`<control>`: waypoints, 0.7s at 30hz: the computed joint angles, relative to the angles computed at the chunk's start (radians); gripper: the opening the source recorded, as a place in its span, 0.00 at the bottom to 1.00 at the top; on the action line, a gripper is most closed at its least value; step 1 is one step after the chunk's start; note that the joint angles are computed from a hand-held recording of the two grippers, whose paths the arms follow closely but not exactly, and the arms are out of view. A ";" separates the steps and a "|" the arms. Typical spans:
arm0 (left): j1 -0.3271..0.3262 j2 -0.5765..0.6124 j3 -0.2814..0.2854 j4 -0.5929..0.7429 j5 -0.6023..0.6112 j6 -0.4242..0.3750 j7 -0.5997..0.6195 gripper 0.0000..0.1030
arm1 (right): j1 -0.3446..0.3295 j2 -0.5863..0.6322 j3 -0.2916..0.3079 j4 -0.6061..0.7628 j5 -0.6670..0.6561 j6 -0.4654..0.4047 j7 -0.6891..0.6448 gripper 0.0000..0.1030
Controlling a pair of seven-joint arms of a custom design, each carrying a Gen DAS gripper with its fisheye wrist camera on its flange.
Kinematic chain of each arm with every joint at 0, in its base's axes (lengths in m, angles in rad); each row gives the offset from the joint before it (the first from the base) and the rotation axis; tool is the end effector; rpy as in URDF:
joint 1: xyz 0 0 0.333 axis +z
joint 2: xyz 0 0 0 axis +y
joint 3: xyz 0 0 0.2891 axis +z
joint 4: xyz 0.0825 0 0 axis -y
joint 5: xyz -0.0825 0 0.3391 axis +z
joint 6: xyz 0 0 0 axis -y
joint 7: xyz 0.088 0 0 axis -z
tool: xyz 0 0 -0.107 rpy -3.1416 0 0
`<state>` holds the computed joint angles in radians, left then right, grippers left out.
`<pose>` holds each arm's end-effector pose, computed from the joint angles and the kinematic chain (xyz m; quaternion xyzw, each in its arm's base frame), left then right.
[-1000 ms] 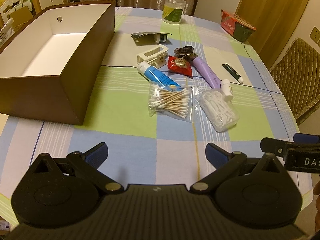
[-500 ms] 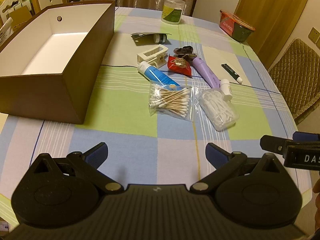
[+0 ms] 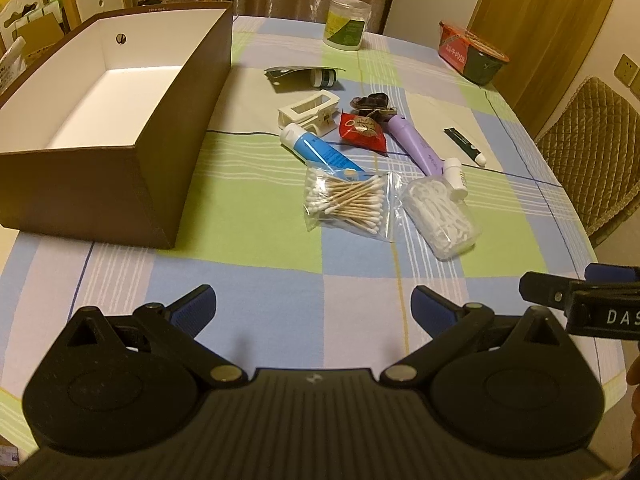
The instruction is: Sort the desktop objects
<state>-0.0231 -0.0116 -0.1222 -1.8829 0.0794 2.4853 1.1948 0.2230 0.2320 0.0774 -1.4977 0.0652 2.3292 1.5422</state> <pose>0.5550 -0.0819 0.5646 -0.7323 0.6094 -0.2446 0.1800 0.6008 0.1812 0.5849 -0.7658 0.5700 -0.1488 0.2578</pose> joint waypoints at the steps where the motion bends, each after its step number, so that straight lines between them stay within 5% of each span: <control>1: 0.001 -0.001 0.001 -0.001 -0.002 0.002 0.005 0.99 | 0.002 0.000 -0.001 -0.001 -0.005 0.000 0.004 1.00; 10: 0.007 -0.007 0.004 -0.020 -0.001 0.050 0.135 0.99 | 0.004 -0.015 0.005 -0.039 0.005 0.053 -0.019 1.00; 21: 0.011 0.080 0.008 0.031 -0.114 0.143 0.466 0.99 | 0.004 -0.018 0.006 -0.050 -0.050 0.100 -0.135 1.00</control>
<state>-0.0122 0.0685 -0.1138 -1.8518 -0.0342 2.6281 1.6604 0.2274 0.2138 0.0829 -1.5479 0.0152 2.4296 1.4074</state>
